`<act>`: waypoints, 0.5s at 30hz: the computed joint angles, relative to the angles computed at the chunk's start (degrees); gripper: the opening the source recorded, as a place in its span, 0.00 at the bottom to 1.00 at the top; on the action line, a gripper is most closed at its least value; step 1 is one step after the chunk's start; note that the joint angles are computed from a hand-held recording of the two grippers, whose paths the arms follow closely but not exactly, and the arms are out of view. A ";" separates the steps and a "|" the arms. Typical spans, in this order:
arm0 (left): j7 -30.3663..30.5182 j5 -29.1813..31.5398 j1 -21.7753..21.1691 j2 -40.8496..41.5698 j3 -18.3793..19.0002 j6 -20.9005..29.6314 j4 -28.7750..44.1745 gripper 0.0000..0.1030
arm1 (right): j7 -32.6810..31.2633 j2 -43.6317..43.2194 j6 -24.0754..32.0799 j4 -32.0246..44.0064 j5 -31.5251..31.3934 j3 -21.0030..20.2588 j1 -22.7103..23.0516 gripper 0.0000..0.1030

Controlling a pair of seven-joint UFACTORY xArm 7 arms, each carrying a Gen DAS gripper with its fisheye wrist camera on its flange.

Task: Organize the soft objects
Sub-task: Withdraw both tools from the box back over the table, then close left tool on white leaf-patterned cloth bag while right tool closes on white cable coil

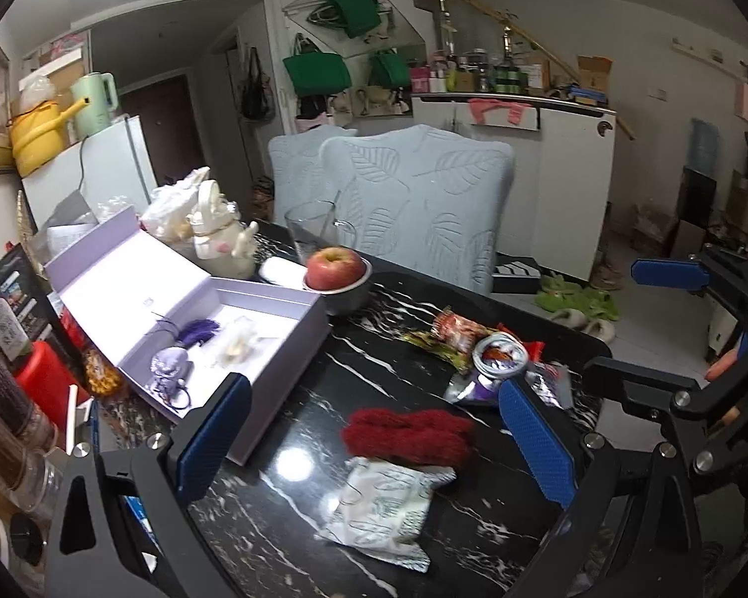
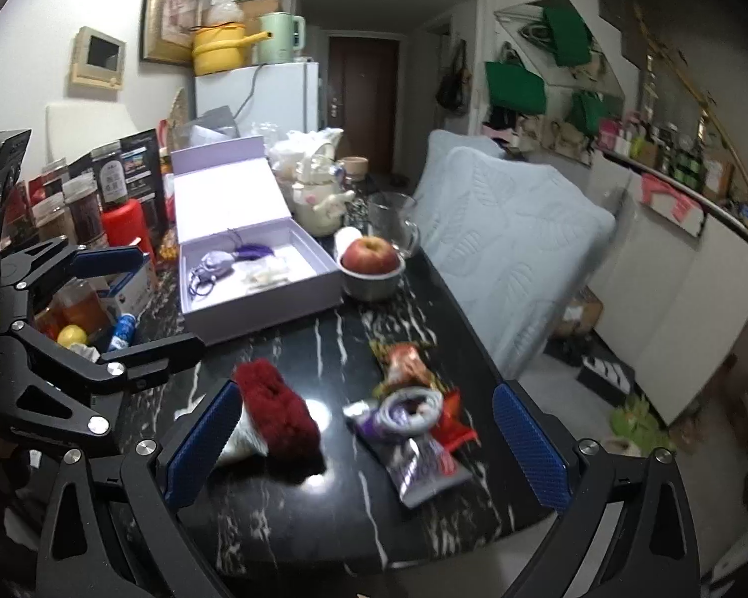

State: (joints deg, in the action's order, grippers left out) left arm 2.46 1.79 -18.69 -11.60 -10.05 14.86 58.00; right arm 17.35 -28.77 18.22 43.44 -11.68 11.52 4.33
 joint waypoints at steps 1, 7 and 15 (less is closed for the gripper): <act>0.06 -0.25 -0.19 -0.21 0.01 -0.06 -0.41 0.98 | 0.47 -0.60 -0.04 -0.75 0.14 0.01 -0.10 0.99; 5.06 -5.24 -2.98 -0.88 1.50 0.79 -2.57 0.98 | 1.46 -3.28 -0.53 -5.18 2.28 -1.16 0.99 0.99; 14.81 -16.46 -6.65 -0.83 4.53 2.93 -4.70 0.98 | 0.89 -3.25 -2.44 -8.58 7.00 -3.23 4.18 0.99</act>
